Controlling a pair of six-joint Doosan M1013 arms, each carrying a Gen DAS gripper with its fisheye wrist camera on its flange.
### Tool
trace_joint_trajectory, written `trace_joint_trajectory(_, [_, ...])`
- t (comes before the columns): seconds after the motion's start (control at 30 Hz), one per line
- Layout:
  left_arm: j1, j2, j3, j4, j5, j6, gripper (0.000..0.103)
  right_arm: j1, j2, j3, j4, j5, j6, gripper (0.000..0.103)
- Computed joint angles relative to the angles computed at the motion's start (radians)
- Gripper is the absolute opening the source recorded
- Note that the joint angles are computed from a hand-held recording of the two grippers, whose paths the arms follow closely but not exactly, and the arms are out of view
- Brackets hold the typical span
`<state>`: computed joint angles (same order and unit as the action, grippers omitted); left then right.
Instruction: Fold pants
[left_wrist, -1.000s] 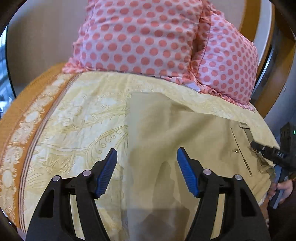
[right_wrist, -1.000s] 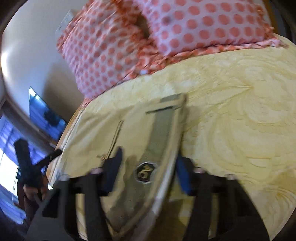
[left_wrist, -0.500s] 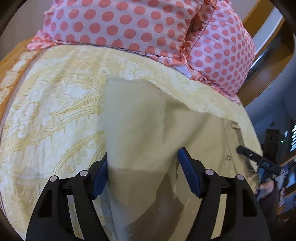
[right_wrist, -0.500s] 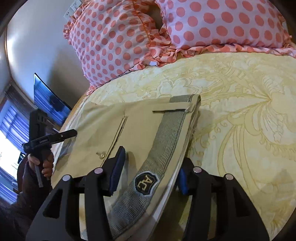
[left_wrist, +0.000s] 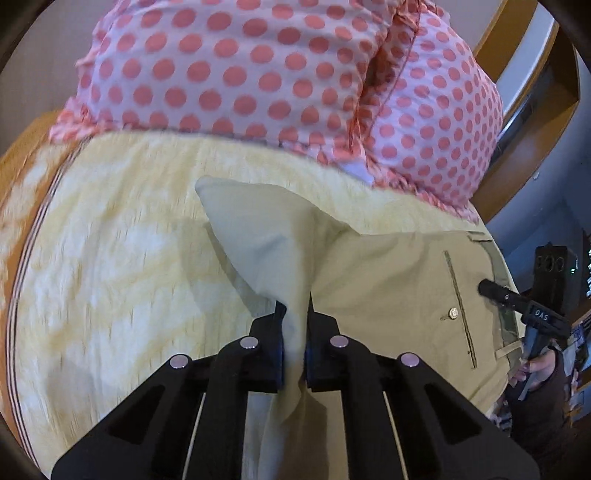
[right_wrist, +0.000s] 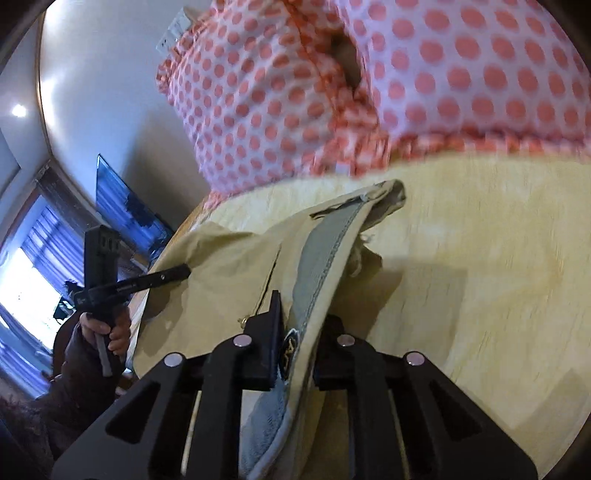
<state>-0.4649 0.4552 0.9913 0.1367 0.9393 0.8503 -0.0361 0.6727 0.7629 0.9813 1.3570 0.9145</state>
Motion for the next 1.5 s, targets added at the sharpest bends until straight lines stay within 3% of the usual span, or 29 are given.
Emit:
trace_joint_trajectory(0.17, [0.021,0.12,-0.191,0.1,0.055,-0.013,0.007,0.025,0.111,-0.21,-0.053,-0.068,0.096,0.012])
trace_joint_trajectory(0.27, [0.04,0.214,-0.326,0.068,0.185,0.001,0.009,0.044,0.209,-0.377,-0.187,-0.02,0.255,0.012])
trace_joint_trajectory(0.33, [0.041,0.221,-0.323,0.077,0.192,-0.027,0.015,0.049,0.246,-0.431,-0.239,0.027,0.326,0.018])
trace_joint_trajectory(0.37, [0.04,0.214,-0.31,0.084,0.181,-0.03,0.017,0.047,0.242,-0.421,-0.24,0.025,0.326,0.025])
trace_joint_trajectory(0.4, [0.04,0.208,-0.3,0.085,0.174,-0.033,0.02,0.048,0.235,-0.412,-0.256,0.018,0.331,0.039])
trace_joint_trajectory(0.43, [0.04,0.2,-0.29,0.084,0.171,-0.041,0.022,0.049,0.227,-0.405,-0.286,0.008,0.342,0.045])
trace_joint_trajectory(0.5, [0.033,0.171,-0.255,0.133,0.18,-0.097,0.025,0.045,0.177,-0.328,-0.311,-0.058,0.339,0.063])
trace_joint_trajectory(0.53, [0.027,0.155,-0.238,0.161,0.181,-0.116,0.025,0.037,0.142,-0.268,-0.282,-0.097,0.319,0.066])
trace_joint_trajectory(0.63, [-0.008,0.076,-0.135,0.259,0.095,-0.173,0.031,0.007,0.059,-0.119,-0.109,-0.137,0.235,0.081])
trace_joint_trajectory(0.67, [-0.015,0.061,-0.114,0.261,0.069,-0.172,0.053,0.001,0.047,-0.094,-0.043,-0.114,0.215,0.087])
trace_joint_trajectory(0.7, [-0.022,0.047,-0.094,0.249,0.037,-0.164,0.087,-0.001,0.043,-0.079,0.014,-0.084,0.204,0.089])
trace_joint_trajectory(0.73, [-0.032,0.032,-0.07,0.233,-0.011,-0.145,0.093,-0.004,0.044,-0.071,0.068,-0.036,0.2,0.09])
trace_joint_trajectory(0.83, [-0.04,0.058,-0.103,0.107,-0.01,-0.017,0.093,0.005,0.064,-0.082,0.097,0.044,0.261,0.092])
trace_joint_trajectory(0.9, [-0.037,0.092,-0.146,0.059,0.052,0.01,0.093,0.012,0.067,-0.077,0.041,0.021,0.323,0.094])
trace_joint_trajectory(0.97, [-0.023,0.133,-0.189,0.029,0.141,-0.024,0.09,0.002,0.069,-0.043,0.084,-0.005,0.363,0.09])
trace_joint_trajectory(1.03, [-0.024,0.125,-0.156,0.088,0.099,-0.081,0.089,-0.007,0.064,-0.018,0.118,-0.03,0.39,0.083])
trace_joint_trajectory(1.13, [-0.039,0.141,-0.198,0.121,0.179,-0.078,0.089,-0.003,0.04,0.014,0.095,-0.061,0.409,0.083])
trace_joint_trajectory(1.17, [-0.048,0.134,-0.195,0.142,0.197,-0.093,0.089,0.001,0.019,0.037,0.063,-0.088,0.4,0.083])
trace_joint_trajectory(1.27, [-0.084,0.078,-0.118,0.261,0.189,-0.143,0.091,0.02,-0.082,0.154,-0.051,-0.225,0.283,0.101])
trace_joint_trajectory(1.3, [-0.101,0.058,-0.087,0.323,0.194,-0.172,0.096,0.033,-0.138,0.227,-0.107,-0.314,0.234,0.101])
trace_joint_trajectory(1.37, [-0.144,0.009,-0.005,0.46,0.203,-0.253,0.102,0.046,-0.2,0.323,-0.154,-0.402,0.147,0.101])
trace_joint_trajectory(1.5, [-0.21,-0.028,0.089,0.596,0.254,-0.333,0.102,0.099,-0.306,0.501,-0.293,-0.573,0.052,0.101])
